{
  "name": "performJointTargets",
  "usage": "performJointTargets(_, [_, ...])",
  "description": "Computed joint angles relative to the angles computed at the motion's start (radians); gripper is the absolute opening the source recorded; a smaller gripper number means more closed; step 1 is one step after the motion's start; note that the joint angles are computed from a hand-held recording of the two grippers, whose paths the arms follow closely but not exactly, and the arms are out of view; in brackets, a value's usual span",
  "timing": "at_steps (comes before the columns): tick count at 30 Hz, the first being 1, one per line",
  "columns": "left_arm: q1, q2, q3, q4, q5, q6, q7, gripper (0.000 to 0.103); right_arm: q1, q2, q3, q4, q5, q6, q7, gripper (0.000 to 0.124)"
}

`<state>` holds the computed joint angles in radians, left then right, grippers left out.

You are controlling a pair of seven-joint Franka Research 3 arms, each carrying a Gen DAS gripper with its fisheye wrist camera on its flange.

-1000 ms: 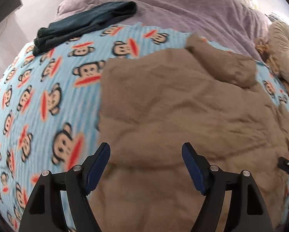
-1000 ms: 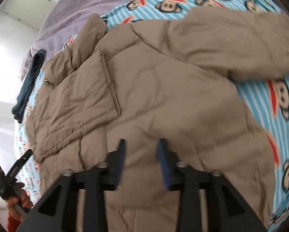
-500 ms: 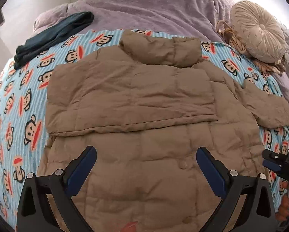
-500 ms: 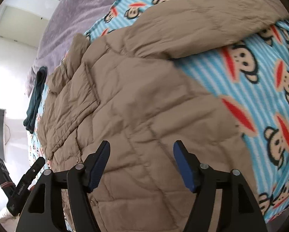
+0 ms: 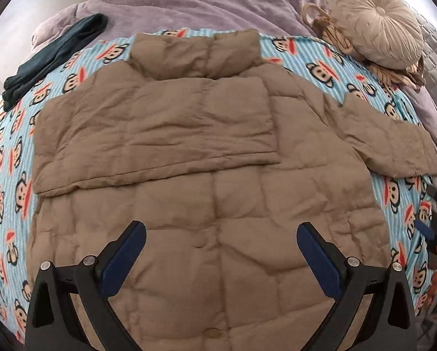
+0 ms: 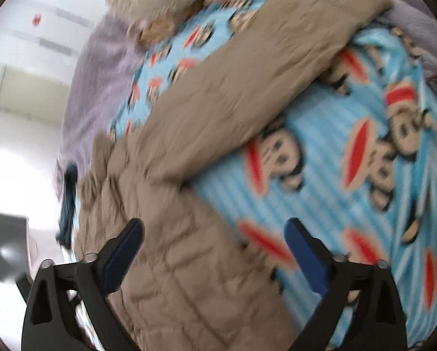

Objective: Fold large clothes
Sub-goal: 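Grasp the jacket sleeve with the right tool and fold it over the body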

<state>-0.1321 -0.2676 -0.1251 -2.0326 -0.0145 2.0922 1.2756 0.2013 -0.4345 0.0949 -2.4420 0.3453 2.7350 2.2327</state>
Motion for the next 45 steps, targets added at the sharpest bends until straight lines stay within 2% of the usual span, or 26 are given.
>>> performJointTargets(1, [-0.003,0.007,-0.005,0.006,0.003,-0.001,-0.003,0.103,-0.017,-0.005,0.001,-0.011,-0.007,0.022,0.012,0.103])
performJointTargets(4, [-0.014,0.03,-0.022,0.026,0.017,-0.002,-0.011,0.103,-0.041,0.021,-0.045,0.02,-0.007,-0.031,-0.009,0.103])
performJointTargets(8, [-0.025,0.062,-0.034,0.052,0.027,-0.007,-0.023,0.103,-0.021,0.066,-0.139,0.039,0.125,-0.016,-0.112,0.103])
performJointTargets(12, [-0.028,0.087,-0.039,0.074,0.037,-0.008,-0.034,0.103,-0.021,0.138,-0.183,0.084,0.253,0.017,-0.213,0.103])
performJointTargets(15, [-0.026,0.105,-0.041,0.089,0.05,-0.007,-0.043,0.103,-0.004,0.202,-0.218,0.131,0.429,0.048,-0.316,0.103])
performJointTargets(19, [-0.02,0.13,-0.038,0.111,0.059,-0.005,-0.054,0.103,0.016,0.28,-0.242,0.201,0.756,0.108,-0.498,0.101])
performJointTargets(20, [-0.017,0.134,-0.037,0.115,0.06,-0.001,-0.056,0.103,0.021,0.298,-0.25,0.223,0.89,0.121,-0.572,0.098])
performJointTargets(21, [-0.015,0.136,-0.035,0.116,0.061,0.003,-0.055,0.103,0.018,0.305,-0.248,0.234,0.98,0.124,-0.621,0.089])
performJointTargets(22, [-0.012,0.139,-0.034,0.119,0.062,0.007,-0.058,0.103,0.01,0.311,-0.242,0.244,1.042,0.123,-0.638,0.065])
performJointTargets(23, [-0.008,0.141,-0.032,0.122,0.061,0.011,-0.059,0.103,-0.002,0.319,-0.236,0.252,1.085,0.114,-0.629,0.05])
performJointTargets(24, [-0.005,0.143,-0.03,0.123,0.059,0.017,-0.06,0.103,-0.014,0.323,-0.231,0.258,1.132,0.097,-0.644,0.022])
performJointTargets(25, [-0.002,0.143,-0.028,0.124,0.057,0.022,-0.06,0.103,-0.023,0.331,-0.224,0.267,1.195,0.083,-0.682,0.009])
performJointTargets(27, [0.007,0.142,-0.023,0.125,0.062,0.032,-0.059,0.103,-0.043,0.328,-0.202,0.278,1.272,0.082,-0.754,0.009])
performJointTargets(31, [0.029,0.131,-0.008,0.119,0.067,0.052,-0.054,0.103,-0.065,0.305,-0.156,0.302,1.195,0.104,-0.787,0.008])
performJointTargets(34, [0.049,0.123,0.005,0.111,0.071,0.063,-0.05,0.103,-0.056,0.298,-0.128,0.348,1.016,0.123,-0.746,0.008])
performJointTargets(40, [0.096,0.085,0.04,0.072,0.067,0.101,-0.037,0.103,-0.004,0.364,-0.055,0.51,0.519,0.124,-0.579,0.008])
performJointTargets(45, [0.14,0.048,0.07,0.023,0.069,0.132,-0.028,0.103,0.086,0.515,0.004,0.729,0.05,0.033,-0.416,0.008])
